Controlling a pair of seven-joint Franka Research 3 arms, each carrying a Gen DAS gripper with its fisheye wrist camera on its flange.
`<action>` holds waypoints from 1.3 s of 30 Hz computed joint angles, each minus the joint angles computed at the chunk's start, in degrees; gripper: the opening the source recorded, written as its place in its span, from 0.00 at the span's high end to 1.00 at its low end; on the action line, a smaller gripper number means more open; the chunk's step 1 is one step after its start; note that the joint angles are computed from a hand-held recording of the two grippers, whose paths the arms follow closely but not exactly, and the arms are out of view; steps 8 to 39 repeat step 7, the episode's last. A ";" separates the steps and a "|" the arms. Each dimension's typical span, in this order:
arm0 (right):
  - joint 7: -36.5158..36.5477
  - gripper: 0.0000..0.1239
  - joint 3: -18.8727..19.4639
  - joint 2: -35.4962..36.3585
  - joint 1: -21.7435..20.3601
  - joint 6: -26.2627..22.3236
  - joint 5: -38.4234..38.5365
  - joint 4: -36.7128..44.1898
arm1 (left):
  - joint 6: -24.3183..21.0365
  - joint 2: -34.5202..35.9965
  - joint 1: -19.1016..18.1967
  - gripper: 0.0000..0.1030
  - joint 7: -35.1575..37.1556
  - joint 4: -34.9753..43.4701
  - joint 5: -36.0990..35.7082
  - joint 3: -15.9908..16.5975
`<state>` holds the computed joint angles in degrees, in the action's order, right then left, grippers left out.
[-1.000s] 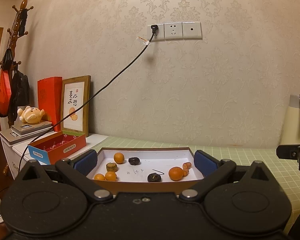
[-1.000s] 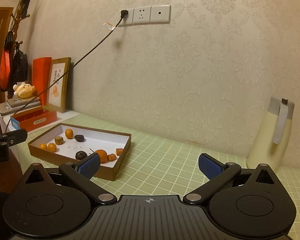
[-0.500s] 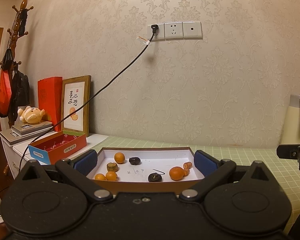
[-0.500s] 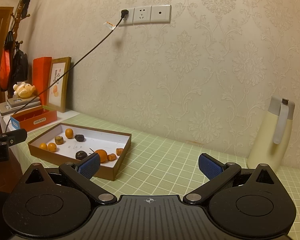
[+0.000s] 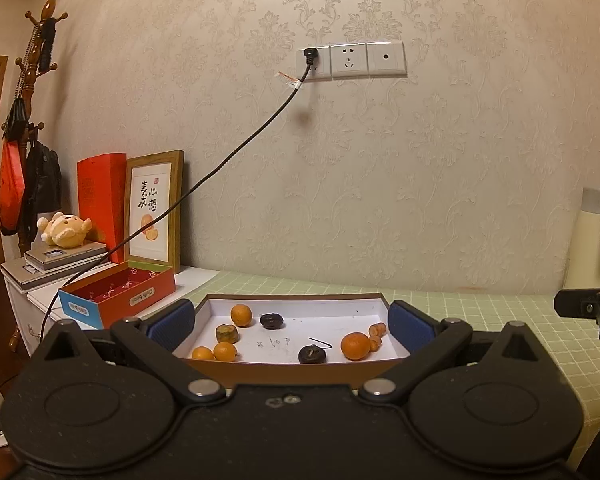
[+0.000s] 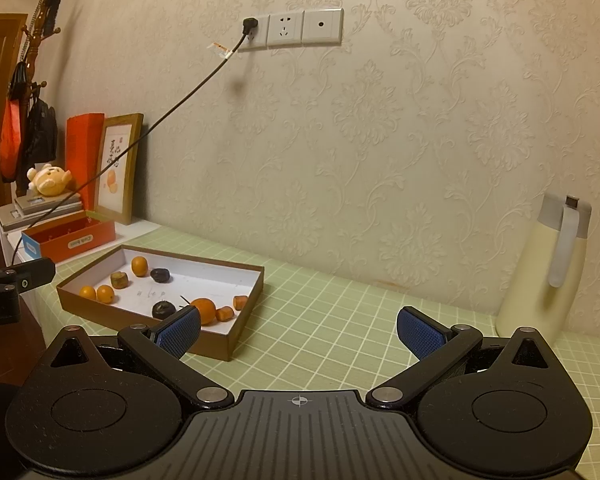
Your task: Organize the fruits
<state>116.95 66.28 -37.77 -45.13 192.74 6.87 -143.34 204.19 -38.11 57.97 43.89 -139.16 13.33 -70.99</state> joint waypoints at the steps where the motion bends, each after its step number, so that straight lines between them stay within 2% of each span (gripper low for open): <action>1: -0.02 0.17 -0.03 -0.01 0.00 0.04 -0.04 -0.02 | 0.00 -0.02 0.02 0.06 -0.14 -0.05 -0.20 0.03; 7: 0.12 0.17 0.03 -0.04 -0.04 0.04 -0.04 0.01 | -1.50 0.76 -0.27 0.06 -1.22 0.19 -0.17 0.53; 39: 0.12 0.17 0.03 -0.04 -0.04 0.04 -0.04 0.01 | -1.50 0.76 -0.27 0.06 -1.22 0.19 -0.17 0.53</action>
